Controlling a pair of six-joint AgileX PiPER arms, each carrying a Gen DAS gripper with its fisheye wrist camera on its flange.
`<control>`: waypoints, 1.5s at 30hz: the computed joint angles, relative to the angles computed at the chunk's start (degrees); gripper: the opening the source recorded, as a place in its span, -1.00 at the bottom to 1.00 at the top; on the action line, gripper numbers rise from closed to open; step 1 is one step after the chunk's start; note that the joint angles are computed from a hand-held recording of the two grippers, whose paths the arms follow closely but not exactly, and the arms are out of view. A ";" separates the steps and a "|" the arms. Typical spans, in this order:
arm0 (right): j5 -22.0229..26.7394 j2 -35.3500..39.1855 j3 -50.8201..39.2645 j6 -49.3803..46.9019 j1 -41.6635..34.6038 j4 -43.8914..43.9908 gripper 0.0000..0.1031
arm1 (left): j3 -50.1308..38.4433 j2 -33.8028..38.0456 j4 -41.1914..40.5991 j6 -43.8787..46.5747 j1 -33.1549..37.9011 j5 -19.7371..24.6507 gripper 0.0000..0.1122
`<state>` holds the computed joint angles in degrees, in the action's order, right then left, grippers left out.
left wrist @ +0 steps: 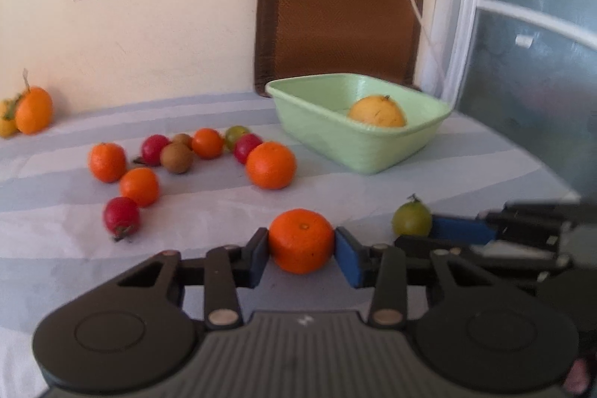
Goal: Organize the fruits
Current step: 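Carry the tangerine and lime in both tools over the green basket, then open both tools to drop the tangerine and lime into the basket, then grasp a red tomato with the left tool while the right tool grasps an orange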
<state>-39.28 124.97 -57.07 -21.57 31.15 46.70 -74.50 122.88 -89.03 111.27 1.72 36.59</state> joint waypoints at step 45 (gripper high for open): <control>-16.65 -1.88 4.35 22.81 -6.29 -23.16 -0.30 | -13.60 4.49 1.68 -12.05 11.86 0.45 0.01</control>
